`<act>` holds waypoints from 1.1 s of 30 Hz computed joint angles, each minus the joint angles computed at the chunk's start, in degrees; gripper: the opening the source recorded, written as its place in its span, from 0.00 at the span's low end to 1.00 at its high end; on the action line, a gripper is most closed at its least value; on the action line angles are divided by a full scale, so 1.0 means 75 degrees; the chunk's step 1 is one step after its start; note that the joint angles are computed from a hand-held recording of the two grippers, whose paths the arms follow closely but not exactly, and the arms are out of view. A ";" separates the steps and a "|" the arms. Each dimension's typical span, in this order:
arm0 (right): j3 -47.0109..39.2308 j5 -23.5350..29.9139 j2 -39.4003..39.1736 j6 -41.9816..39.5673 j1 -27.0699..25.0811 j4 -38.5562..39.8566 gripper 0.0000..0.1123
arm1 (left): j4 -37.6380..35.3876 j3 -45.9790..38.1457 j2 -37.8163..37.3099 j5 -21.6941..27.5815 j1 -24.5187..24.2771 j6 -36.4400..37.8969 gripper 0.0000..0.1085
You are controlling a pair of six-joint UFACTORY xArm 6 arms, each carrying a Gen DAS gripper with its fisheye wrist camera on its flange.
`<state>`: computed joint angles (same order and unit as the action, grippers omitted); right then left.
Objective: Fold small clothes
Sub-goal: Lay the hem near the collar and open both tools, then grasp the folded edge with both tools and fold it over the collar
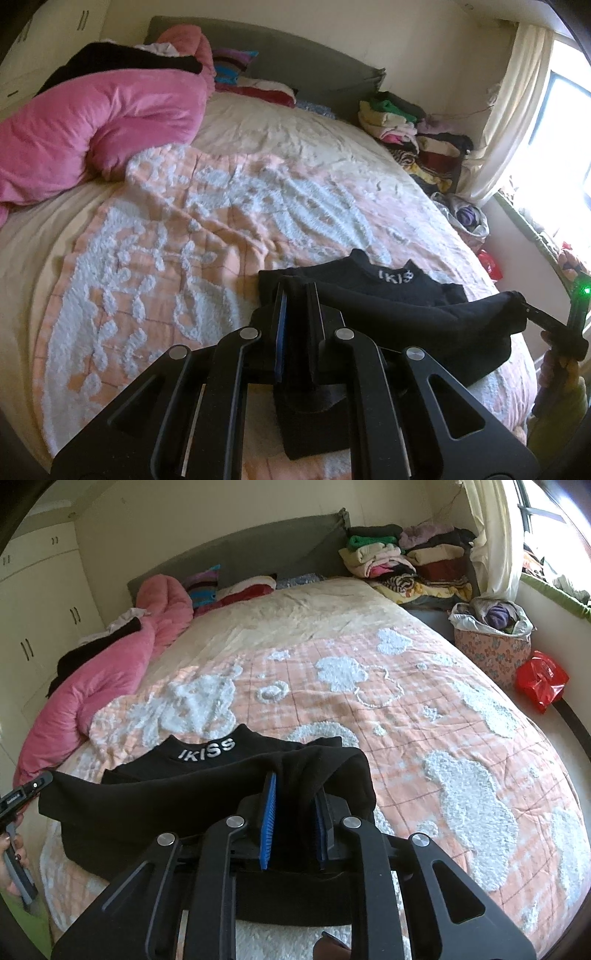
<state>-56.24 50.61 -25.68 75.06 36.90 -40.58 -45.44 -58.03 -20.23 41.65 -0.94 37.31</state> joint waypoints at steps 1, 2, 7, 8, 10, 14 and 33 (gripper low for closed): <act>0.0018 -0.0038 0.0038 0.0001 -0.0045 0.0030 0.17 | -0.0007 -0.0004 0.0025 0.0000 0.0000 0.0006 0.04; 0.0037 -0.0061 0.0061 -0.0004 -0.0075 0.0045 0.17 | -0.0013 -0.0013 0.0054 -0.0013 -0.0008 0.0018 0.04; 0.0078 -0.0037 0.0216 0.0122 -0.0195 0.0074 0.29 | 0.0104 0.0032 0.0090 -0.0334 -0.0088 -0.0084 0.06; 0.0097 0.0017 0.0211 0.0195 -0.0187 0.0025 0.35 | 0.0066 0.0051 0.0067 -0.0388 -0.0073 -0.0077 0.08; 0.0163 0.0042 0.0165 0.0370 -0.0190 -0.0091 0.40 | -0.0142 0.0016 0.0046 -0.0241 0.0033 0.0043 0.15; 0.0284 0.0186 -0.0002 0.0725 -0.0055 -0.0441 0.43 | -0.0225 0.0181 -0.0241 -0.0061 -0.0027 0.0379 0.18; 0.0226 0.0256 0.1049 -0.0874 0.0189 0.0392 0.19 | 0.1887 0.1065 -0.0221 -0.0121 -0.1434 0.0116 0.15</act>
